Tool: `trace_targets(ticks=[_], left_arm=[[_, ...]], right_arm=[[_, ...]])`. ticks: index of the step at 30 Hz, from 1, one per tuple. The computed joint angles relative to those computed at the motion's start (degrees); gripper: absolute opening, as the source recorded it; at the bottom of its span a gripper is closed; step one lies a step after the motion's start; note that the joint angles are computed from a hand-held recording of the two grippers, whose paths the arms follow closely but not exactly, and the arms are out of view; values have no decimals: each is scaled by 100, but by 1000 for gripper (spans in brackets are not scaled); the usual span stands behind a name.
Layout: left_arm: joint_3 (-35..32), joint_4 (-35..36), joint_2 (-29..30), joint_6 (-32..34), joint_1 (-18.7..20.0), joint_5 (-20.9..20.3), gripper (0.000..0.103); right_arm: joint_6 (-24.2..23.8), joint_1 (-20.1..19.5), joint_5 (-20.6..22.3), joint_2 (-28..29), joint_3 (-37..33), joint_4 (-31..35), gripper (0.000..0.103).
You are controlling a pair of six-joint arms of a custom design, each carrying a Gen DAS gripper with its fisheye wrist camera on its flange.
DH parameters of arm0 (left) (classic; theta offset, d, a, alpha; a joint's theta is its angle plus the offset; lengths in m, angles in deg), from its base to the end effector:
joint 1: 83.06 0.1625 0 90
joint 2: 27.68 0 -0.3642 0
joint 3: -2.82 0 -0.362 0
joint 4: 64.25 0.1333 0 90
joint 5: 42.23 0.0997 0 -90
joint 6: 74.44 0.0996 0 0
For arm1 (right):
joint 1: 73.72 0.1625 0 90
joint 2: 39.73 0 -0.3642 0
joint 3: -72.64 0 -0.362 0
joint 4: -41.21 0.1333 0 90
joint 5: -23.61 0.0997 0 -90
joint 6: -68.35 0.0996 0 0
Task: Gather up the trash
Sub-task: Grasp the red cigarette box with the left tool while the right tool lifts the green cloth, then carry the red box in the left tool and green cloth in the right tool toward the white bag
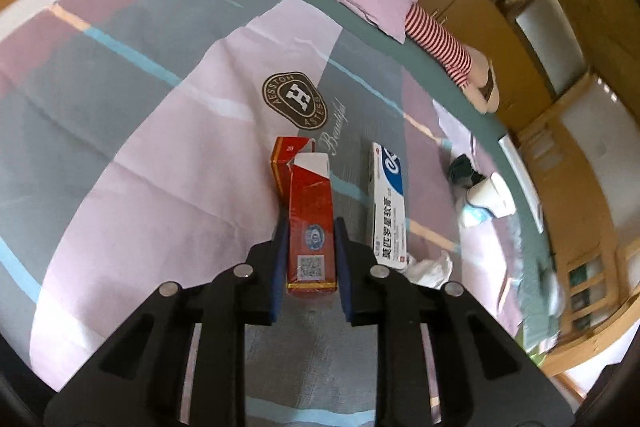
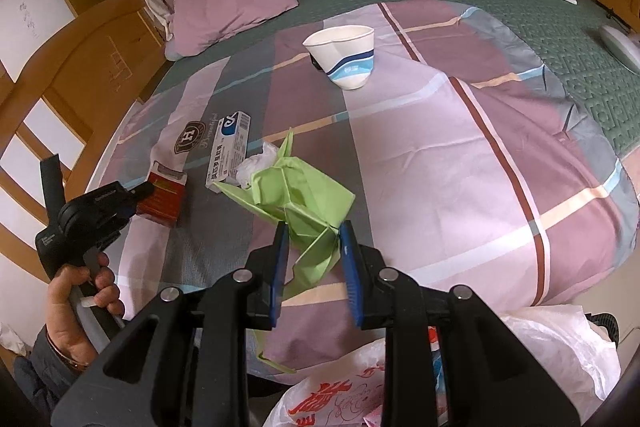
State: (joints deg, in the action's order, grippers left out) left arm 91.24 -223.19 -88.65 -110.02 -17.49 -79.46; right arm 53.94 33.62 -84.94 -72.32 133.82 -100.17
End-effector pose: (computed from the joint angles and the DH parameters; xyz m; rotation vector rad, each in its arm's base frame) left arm -0.0598 -0.6457 0.3350 -0.6650 2.2865 -1.3482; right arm 0.3215 -0.6887 0.1370 0.6712 -2.6941 0.5707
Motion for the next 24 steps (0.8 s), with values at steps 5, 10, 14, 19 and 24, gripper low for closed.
trace_targets(ticks=[5,10,14,19,24], left_arm=[[27,-615,163,721,-239,635,23],[340,-2082,387,2319,-868,1674,23],[697,-2276,363,2824,-1380,2107,23],[1075,-2185,216,3027,-1906,2046,23],[1261,-2037,149,3070,-2277,1940,23]], right_arm=[[-41,14,83,-83,124,-157,27],[-332,95,248,-343,454,-545,27],[-550,148,442,-685,844,-728,27],[-815,196,541,-1229,1372,-788,27],[-929,156,385,-1766,1759,-664,27]])
